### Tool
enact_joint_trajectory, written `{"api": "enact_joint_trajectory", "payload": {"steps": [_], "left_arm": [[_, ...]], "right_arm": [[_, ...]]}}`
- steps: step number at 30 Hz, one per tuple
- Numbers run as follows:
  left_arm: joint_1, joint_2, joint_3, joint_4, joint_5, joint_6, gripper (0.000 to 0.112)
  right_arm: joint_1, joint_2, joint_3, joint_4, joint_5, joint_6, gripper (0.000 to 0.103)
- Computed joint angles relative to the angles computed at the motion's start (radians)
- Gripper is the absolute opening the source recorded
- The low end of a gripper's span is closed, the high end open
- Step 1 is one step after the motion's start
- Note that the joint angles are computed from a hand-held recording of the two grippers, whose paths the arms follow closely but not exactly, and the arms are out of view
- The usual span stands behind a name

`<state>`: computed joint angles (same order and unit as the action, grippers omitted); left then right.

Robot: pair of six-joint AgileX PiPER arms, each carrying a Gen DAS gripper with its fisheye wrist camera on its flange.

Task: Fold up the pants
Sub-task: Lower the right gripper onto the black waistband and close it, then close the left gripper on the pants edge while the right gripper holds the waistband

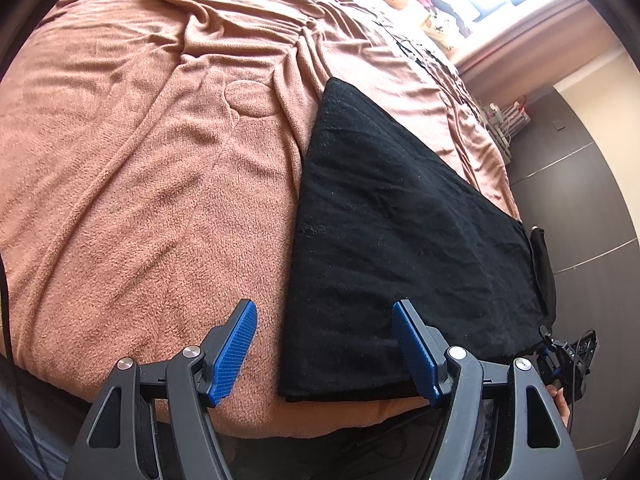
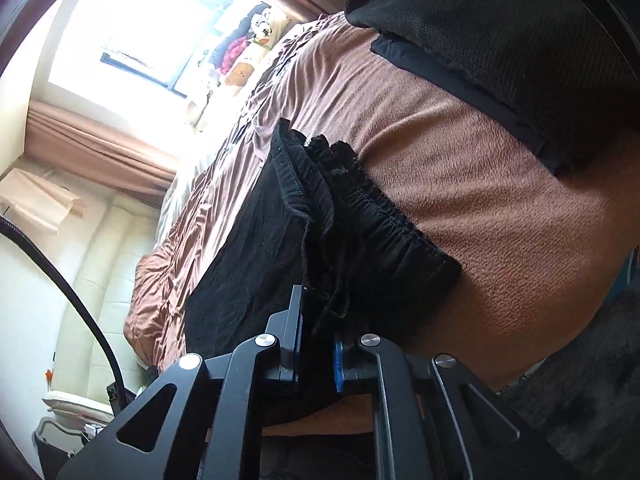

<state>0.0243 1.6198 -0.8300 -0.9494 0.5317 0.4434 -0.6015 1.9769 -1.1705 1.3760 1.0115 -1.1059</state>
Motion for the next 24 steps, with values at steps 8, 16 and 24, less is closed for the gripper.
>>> {"api": "enact_joint_trajectory", "payload": {"steps": [8, 16, 24], "left_arm": [[0.030, -0.006, 0.000, -0.086, 0.030, 0.072, 0.072], [0.050, 0.067, -0.020, -0.205, 0.061, 0.174, 0.072], [0.057, 0.183, -0.063, -0.341, 0.129, 0.289, 0.071]], "right_arm": [[-0.014, -0.045, -0.050, -0.025, 0.014, 0.020, 0.006], [-0.021, 0.008, -0.079, -0.061, -0.019, 0.059, 0.006], [-0.037, -0.007, -0.041, -0.059, -0.025, 0.053, 0.006]]}}
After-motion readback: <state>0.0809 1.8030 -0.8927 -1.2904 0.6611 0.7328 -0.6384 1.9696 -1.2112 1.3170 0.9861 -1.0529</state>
